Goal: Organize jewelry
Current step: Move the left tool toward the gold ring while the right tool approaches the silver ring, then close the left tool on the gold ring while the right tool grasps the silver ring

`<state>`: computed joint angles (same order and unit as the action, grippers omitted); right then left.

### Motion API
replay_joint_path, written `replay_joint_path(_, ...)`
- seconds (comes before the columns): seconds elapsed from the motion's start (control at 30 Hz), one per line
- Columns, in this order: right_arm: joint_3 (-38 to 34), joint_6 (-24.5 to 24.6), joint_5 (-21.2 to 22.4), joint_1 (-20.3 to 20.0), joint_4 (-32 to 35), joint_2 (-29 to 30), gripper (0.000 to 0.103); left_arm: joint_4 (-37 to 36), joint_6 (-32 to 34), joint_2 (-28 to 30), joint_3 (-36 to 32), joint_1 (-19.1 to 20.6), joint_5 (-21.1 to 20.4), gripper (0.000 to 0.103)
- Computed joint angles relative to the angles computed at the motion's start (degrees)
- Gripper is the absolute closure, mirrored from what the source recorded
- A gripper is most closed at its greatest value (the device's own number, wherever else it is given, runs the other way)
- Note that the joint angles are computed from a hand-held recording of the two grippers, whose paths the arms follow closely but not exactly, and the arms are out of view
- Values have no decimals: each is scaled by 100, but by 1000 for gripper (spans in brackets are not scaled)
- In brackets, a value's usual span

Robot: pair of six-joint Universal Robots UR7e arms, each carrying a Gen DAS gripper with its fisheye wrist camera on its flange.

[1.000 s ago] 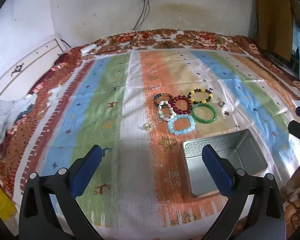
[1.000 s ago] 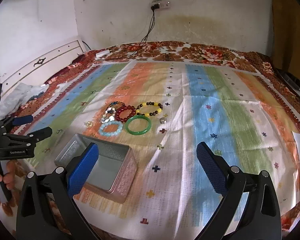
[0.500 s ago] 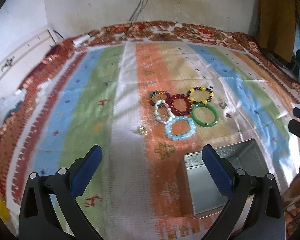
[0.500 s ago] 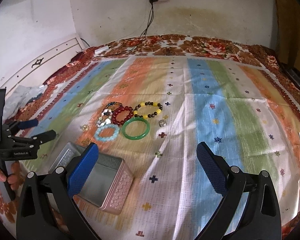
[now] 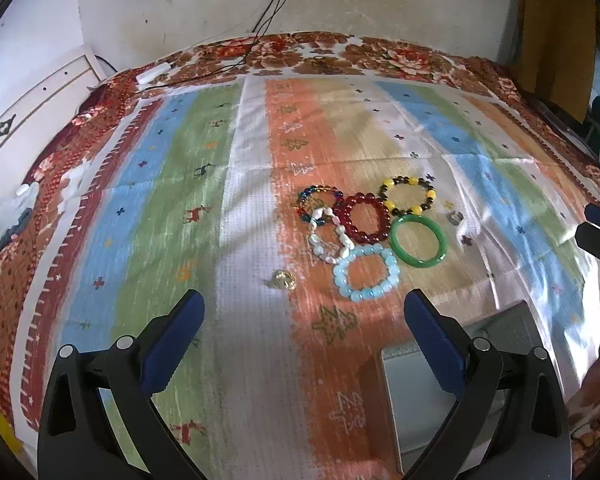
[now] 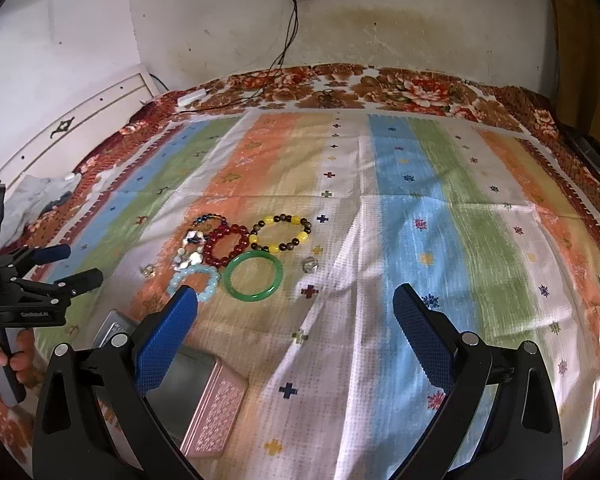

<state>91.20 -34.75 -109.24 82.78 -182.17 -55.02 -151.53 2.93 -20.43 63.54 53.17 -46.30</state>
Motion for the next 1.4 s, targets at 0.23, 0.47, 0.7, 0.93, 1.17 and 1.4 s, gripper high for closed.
replay_joint_path(0.23, -422, 167, 32, -53, 493, 138, 4, 262, 76, 191, -411, 74, -18, 6)
replay_joint_path(0.47, -802, 226, 21, -75, 686, 315, 4, 484, 38, 394, -871, 167, -81, 6)
replay_joint_path(0.7, -1262, 265, -215, -43, 1124, 580, 4, 995, -77, 570, -1315, 252, -148, 6)
replay_joint_path(0.93, -1701, 704, -217, -111, 1907, 756, 4, 1288, -275, 670, -1606, 339, -265, 6)
replay_joint_path(1.17, -2072, 912, -293, -110, 2346, 969, 4, 1849, -442, 877, -2054, 415, -231, 6)
replay_joint_path(1.4, -2426, 1106, -379, -140, 2712, 1170, 4, 2375, -697, 1019, -2407, 500, -422, 6)
